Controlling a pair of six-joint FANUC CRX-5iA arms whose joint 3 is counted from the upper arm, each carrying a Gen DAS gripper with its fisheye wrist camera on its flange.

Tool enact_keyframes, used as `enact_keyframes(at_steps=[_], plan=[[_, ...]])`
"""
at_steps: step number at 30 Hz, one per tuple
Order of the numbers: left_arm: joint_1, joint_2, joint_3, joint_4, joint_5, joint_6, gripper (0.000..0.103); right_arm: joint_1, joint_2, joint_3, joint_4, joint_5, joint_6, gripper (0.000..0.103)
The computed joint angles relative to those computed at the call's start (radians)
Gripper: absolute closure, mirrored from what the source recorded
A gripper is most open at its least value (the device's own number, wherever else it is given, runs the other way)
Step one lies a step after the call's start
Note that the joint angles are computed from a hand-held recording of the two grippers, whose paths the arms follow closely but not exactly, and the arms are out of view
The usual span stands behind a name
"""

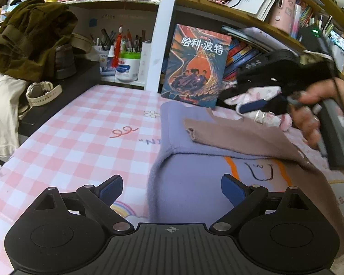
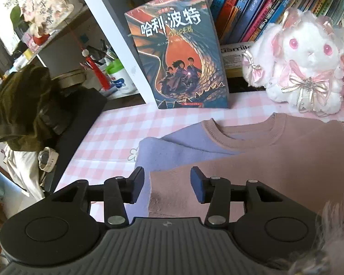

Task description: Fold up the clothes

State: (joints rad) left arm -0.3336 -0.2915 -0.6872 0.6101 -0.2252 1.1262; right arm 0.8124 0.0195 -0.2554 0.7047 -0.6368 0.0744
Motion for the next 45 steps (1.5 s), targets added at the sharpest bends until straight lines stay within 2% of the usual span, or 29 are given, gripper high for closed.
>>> enact_keyframes(at_steps=[4,8,11,18,23,27,30,35,40,45], plan=[[-0.019,0.018,-0.002,0.059,0.011,-0.052,0.008,0.03,-0.074,-0.077,0.055,-0.038,-0.065,0.055],[-0.026,0.027,0.018,0.012,-0.022,-0.016,0.008,0.094,-0.174,-0.176,0.092,-0.143,-0.141,0.051],[-0.036,0.023,0.025,-0.028,-0.031,0.026,0.008,0.174,-0.258,-0.258,0.106,-0.262,-0.197,0.046],[-0.079,0.012,0.115,-0.34,-0.119,0.349,0.008,0.418,-0.42,-0.405,0.059,-0.589,-0.375,0.04],[-0.155,-0.003,0.184,-0.555,-0.206,0.585,0.008,0.585,-0.499,-0.477,0.047,-0.741,-0.532,0.033],[-0.243,-0.016,0.236,-0.737,-0.299,0.797,0.008,0.708,-0.557,-0.511,0.026,-0.835,-0.594,0.028],[-0.311,-0.031,0.261,-0.833,-0.377,0.927,0.008,0.818,-0.595,-0.536,0.017,-0.925,-0.649,0.026],[-0.361,-0.059,0.259,-0.821,-0.48,0.953,0.008,0.983,-0.66,-0.567,-0.026,-1.031,-0.756,0.026],[-0.447,-0.057,0.304,-0.94,-0.559,1.062,0.009,1.115,-0.698,-0.582,-0.058,-1.099,-0.846,0.026],[-0.498,-0.05,0.334,-1.025,-0.621,1.123,0.009,1.192,-0.718,-0.591,-0.073,-1.149,-0.927,0.026]])
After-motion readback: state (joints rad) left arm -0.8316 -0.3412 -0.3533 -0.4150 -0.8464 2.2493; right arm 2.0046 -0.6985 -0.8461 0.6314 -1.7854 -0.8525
